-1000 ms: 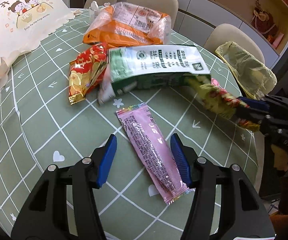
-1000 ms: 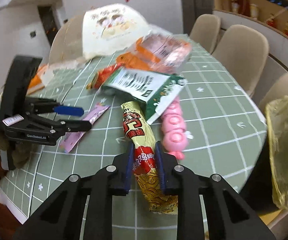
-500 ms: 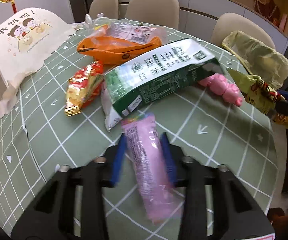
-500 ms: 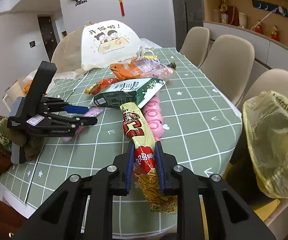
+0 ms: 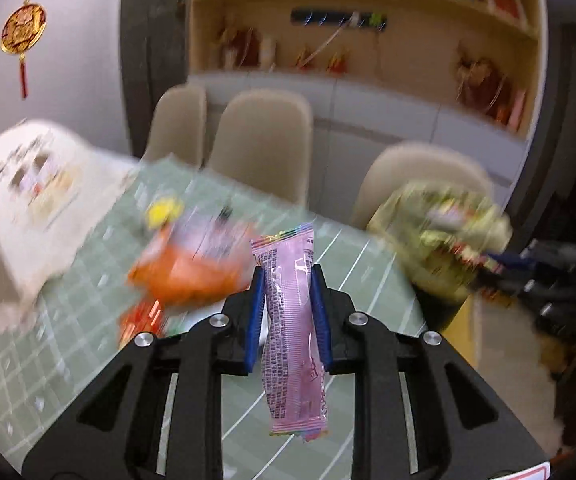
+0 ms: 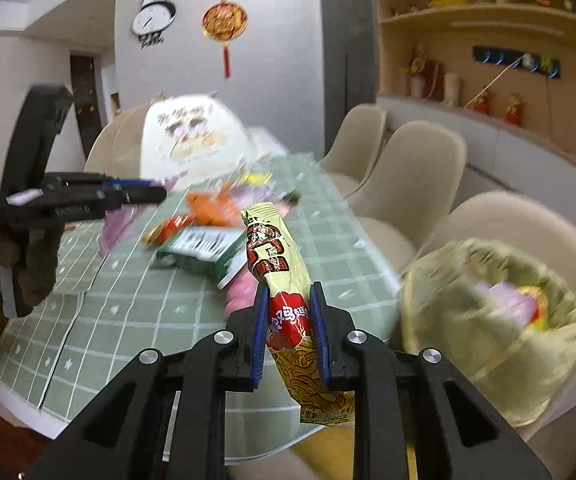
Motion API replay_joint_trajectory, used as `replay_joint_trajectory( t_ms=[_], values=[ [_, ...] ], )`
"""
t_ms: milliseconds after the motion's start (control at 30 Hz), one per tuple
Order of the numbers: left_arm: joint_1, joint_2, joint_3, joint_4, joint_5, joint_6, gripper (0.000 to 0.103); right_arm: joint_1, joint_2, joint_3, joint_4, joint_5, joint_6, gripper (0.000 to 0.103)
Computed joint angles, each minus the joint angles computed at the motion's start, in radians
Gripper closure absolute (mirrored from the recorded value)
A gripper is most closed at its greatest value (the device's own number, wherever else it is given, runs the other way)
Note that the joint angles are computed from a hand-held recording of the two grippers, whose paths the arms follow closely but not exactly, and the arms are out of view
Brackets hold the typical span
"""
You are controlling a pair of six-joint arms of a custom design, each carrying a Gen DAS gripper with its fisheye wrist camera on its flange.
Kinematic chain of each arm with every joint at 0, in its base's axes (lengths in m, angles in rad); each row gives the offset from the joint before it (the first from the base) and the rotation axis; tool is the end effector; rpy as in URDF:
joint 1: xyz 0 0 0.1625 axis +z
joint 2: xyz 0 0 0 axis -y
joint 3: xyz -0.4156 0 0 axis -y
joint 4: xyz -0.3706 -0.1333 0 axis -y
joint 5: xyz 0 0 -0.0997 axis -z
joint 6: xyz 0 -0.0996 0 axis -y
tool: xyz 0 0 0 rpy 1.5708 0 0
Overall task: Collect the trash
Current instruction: 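Carry the pink stick and gold sausage to the bin and release them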
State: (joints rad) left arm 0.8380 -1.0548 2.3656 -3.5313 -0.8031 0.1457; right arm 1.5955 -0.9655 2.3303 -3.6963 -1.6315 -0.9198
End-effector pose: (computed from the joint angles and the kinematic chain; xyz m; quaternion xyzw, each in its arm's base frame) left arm -0.1325 -0.4499 0.1691 0.2655 0.8461 -0.3860 0.2541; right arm 0.1384 -0.4498 0.1382 0.4122 -0.8316 0.3223 0.1860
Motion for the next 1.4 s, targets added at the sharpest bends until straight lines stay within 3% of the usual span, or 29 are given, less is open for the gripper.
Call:
replay_joint_trajectory(
  t_ms=[167, 300, 533, 833, 933, 1067, 1200, 1333, 1400],
  values=[
    [-0.012, 0.103, -0.167, -0.054, -0.108, 0.094, 0.081, -0.014, -0.087, -0.039, -0.012, -0.024, 0.007, 0.082],
    [0.018, 0.207, -0.316, 0.016, -0.227, 0.062, 0.081, -0.059, -0.143, -0.077, -0.037, -0.041, 0.02, 0.082],
    [0.082, 0.411, -0.629, 0.278, -0.424, -0.02, 0.081, -0.148, -0.217, -0.161, 0.019, -0.056, 0.088, 0.082],
    [0.133, 0.653, -1.006, 0.611, -0.569, -0.121, 0.081, -0.221, -0.192, -0.239, 0.036, -0.038, 0.096, 0.082],
    [0.137, 0.703, -1.07, 0.665, -0.572, -0.11, 0.08, -0.231, -0.165, -0.263, 0.034, -0.045, 0.087, 0.082],
    [0.135, 0.736, -1.104, 0.704, -0.556, -0.075, 0.053, -0.248, -0.152, -0.284, 0.052, -0.045, 0.088, 0.082],
    [0.128, 0.713, -1.053, 0.654, -0.515, -0.067, 0.052, -0.249, -0.148, -0.305, 0.098, -0.038, 0.101, 0.082],
    [0.102, 0.638, -0.909, 0.553, -0.364, -0.085, 0.052, -0.239, -0.144, -0.317, 0.184, -0.003, 0.116, 0.082],
    [0.095, 0.603, -0.846, 0.515, -0.322, -0.077, 0.052, -0.228, -0.138, -0.337, 0.279, 0.022, 0.133, 0.082]
  ],
)
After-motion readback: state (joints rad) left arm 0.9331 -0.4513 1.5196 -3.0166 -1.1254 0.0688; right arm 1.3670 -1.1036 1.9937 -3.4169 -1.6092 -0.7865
